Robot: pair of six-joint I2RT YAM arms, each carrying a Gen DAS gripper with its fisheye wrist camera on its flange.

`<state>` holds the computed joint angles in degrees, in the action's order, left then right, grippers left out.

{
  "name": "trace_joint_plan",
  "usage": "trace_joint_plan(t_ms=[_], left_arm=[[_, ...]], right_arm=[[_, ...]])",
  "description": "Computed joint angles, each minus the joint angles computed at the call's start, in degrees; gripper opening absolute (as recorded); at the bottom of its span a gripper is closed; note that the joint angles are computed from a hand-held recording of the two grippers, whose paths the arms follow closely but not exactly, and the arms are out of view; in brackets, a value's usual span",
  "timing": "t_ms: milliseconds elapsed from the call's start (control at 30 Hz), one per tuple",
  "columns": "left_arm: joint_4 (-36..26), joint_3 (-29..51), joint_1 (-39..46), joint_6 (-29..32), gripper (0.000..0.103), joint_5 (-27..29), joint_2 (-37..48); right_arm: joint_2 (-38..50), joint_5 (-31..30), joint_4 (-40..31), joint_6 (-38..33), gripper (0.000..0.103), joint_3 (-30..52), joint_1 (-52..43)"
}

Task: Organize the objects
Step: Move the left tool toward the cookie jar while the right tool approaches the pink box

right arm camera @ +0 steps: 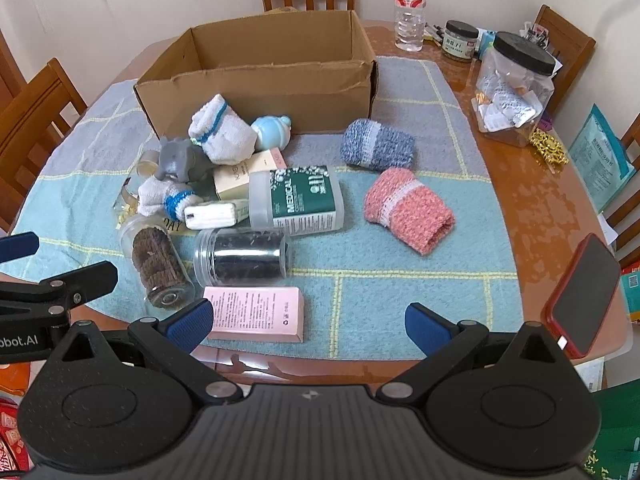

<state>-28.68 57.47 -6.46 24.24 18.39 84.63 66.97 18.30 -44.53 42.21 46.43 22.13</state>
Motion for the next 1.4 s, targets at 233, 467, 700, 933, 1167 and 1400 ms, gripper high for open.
trace_joint_plan(t_ms=[233,467,700,933,1167,1400], left_arm=[[-0.82,1.52,2.63,6.55,0.102,3.88,4.28],[-2.84,4.52,5.02,15.04,0.102,6.79,8.37],[-5.63,8.50,7.06,24.89,0.102,9.38,13.25],[-6.92,11.30,7.76,30.61,0.102,9.96,17.40],[-7.36,13.16,6.36,33.40,0.102,10.31,20.87],[-5.55,12.70,4.28,35.34,0.102,10.88,22.93]], right_arm=[[0.93,-1.48,4.48,1.10,0.103,-3.62,0.79],[1.90,-3.72,9.83,0.27,0.103,-6.08,0.70],[5.84,-5.01,14.90,0.78,0.103,-7.27,1.42],[13.51,-3.11,20.60,2.10,0.103,-6.50,2.84],[18.23,-1.51,22.78,2.48,0.103,-6.39,2.35],[18.13,1.20,22.04,-0.52,0.103,-7.44,1.63]])
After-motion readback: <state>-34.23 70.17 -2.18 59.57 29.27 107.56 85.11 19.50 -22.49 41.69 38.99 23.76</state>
